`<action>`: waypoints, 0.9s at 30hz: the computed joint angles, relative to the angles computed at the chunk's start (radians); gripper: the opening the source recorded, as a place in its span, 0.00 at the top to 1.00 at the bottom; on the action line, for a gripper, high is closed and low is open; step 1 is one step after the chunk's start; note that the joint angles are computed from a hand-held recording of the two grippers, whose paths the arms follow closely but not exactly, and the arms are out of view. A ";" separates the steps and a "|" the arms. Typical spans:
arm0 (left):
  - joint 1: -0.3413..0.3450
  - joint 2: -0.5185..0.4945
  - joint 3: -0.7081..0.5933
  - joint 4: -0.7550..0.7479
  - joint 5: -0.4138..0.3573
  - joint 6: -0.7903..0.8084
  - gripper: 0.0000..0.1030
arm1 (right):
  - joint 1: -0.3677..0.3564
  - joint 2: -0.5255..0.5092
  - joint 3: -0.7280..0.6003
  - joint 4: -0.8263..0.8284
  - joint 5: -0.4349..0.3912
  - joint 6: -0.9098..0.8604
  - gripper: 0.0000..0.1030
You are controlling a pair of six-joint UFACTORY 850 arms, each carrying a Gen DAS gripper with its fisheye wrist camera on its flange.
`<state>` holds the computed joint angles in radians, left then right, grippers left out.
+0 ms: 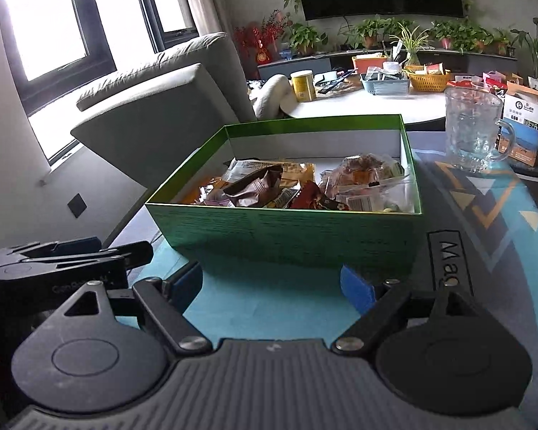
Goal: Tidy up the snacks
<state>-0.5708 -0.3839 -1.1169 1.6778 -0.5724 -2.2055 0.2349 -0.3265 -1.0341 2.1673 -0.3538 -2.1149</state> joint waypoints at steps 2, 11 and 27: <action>-0.004 0.006 0.005 -0.003 -0.003 -0.002 0.36 | 0.004 0.007 0.011 0.061 0.005 -0.052 0.11; -0.022 0.027 0.032 -0.019 -0.005 -0.001 0.35 | 0.021 0.027 0.038 0.156 0.018 -0.138 0.07; -0.037 0.032 0.041 -0.002 -0.023 -0.006 0.35 | 0.022 0.032 0.046 0.151 0.019 -0.120 0.06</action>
<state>-0.6082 -0.3515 -1.0755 1.6763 -0.5952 -2.2110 0.2565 -0.2941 -0.9880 2.3187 -0.3353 -2.2353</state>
